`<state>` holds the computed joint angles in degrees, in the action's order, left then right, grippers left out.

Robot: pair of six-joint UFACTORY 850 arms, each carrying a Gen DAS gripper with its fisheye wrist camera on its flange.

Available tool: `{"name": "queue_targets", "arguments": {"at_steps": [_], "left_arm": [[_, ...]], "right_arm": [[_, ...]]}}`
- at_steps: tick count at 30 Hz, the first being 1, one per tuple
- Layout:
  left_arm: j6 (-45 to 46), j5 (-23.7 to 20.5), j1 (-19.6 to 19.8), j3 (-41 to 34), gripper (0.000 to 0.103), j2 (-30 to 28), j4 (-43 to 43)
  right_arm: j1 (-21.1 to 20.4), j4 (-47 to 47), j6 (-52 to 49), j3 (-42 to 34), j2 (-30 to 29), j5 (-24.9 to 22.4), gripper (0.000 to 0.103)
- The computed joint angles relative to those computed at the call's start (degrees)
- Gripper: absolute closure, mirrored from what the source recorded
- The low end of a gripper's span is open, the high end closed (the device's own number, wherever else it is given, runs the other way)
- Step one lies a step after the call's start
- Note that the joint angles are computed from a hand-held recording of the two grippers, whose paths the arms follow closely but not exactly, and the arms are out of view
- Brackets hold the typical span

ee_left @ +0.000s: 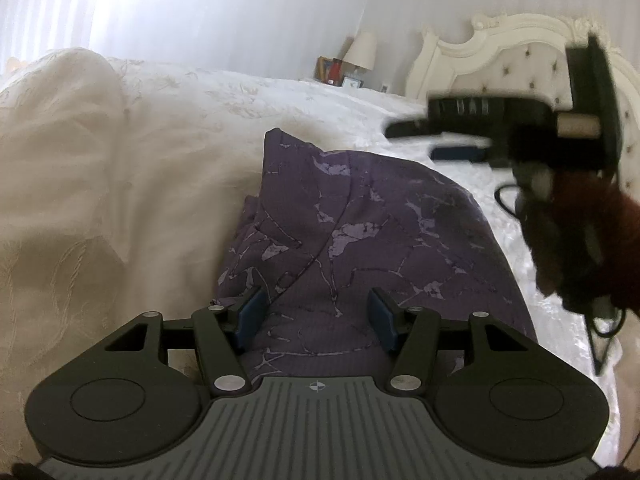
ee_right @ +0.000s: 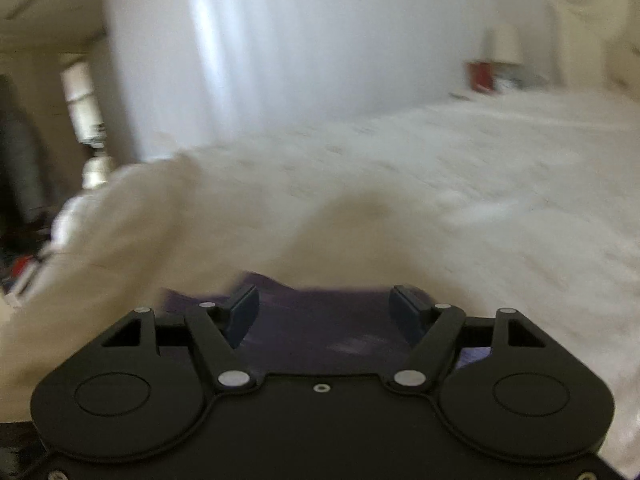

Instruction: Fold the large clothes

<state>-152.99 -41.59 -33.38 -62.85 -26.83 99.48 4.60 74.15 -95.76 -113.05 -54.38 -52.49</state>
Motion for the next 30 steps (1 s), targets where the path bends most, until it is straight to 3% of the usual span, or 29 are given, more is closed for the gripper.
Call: {"name": "queue_targets", "arguments": {"at_steps": [3,11,13,15,16,18,20,24,30], "left_arm": [[-0.2,-0.2,-0.1,0.1,0.048,0.1,0.2],[-1.2,-0.1,0.0,0.5,0.048,0.3,0.9],[-1.6,0.0,0.0,0.7,0.048,0.4,1.1],[-2.0,0.0,0.0,0.9,0.048,0.6,1.3],[-2.2,0.1,0.1,0.9,0.048,0.6,1.4],[-2.6,0.1,0.1,1.0,0.047,0.7,1.6],[-3.1,0.1,0.1,1.2,0.047,0.9,1.9],[-2.8,-0.6,-0.3,1.2,0.047,0.8,1.0],[-2.4,0.2,-0.4,1.5,0.047,1.1,0.0]], "right_arm": [[1.3,-2.8,-0.8,-0.3,0.5,-3.8,0.028],[5.2,-10.0,-3.9,-4.5,-1.5,-8.1,0.029],[5.8,-13.0,-3.9,-5.4,-1.9,-9.2,0.041],[6.4,-15.8,-3.8,-6.0,-2.0,-9.4,0.067],[6.6,-16.9,-4.7,-4.9,-1.4,-8.3,0.07],[7.0,-18.5,-5.9,-3.7,-0.6,-6.7,0.088],[7.0,-18.3,-7.2,-2.3,0.2,-4.7,0.094],[7.8,-16.4,-9.1,0.2,1.3,2.4,0.097],[8.6,-18.3,1.3,-3.3,-1.8,9.3,0.1]]}}
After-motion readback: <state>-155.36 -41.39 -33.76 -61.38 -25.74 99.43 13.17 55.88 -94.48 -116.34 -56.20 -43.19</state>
